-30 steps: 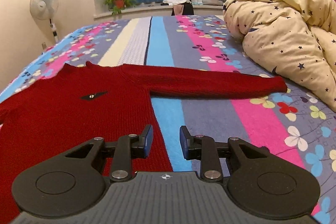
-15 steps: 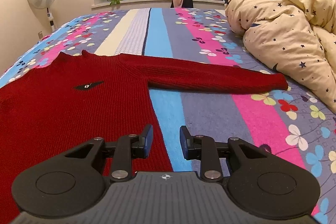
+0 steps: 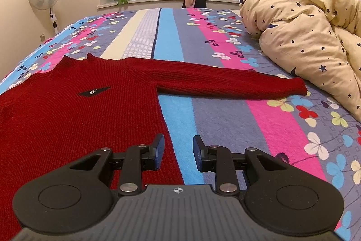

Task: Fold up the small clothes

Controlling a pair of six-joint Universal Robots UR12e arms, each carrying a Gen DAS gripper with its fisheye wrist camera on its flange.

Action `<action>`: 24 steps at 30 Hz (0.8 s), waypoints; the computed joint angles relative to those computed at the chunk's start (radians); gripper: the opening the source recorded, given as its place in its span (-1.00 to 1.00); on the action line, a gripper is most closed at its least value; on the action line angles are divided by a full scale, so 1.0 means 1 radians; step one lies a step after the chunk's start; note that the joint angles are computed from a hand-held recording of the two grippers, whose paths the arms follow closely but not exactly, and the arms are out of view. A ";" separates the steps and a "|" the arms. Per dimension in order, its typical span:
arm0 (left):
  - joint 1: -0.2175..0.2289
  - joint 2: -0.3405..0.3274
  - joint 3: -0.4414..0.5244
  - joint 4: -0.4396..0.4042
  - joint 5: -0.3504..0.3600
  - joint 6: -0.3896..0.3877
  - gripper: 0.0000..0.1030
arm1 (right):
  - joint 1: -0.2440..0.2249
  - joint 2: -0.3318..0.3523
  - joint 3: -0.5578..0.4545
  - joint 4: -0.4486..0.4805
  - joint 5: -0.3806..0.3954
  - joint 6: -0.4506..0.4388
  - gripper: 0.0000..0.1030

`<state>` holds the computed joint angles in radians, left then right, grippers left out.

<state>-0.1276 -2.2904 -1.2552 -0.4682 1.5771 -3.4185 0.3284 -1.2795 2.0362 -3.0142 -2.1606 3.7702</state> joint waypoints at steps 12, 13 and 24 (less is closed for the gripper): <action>0.048 -0.036 0.036 -0.066 0.079 -0.325 -0.06 | -0.010 -0.003 0.003 0.029 0.017 -0.013 -0.44; 0.043 -0.038 0.039 -0.067 0.111 -0.326 -0.29 | -0.010 -0.002 0.002 0.033 0.018 -0.015 -0.44; -0.065 -0.060 0.034 0.388 0.237 0.060 -0.72 | -0.010 0.009 -0.013 0.059 0.011 -0.043 -0.44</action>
<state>-0.1931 -2.3503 -1.2212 -0.0805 1.8136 -3.3584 0.3188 -1.2704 2.0234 -2.9554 -2.1491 3.7274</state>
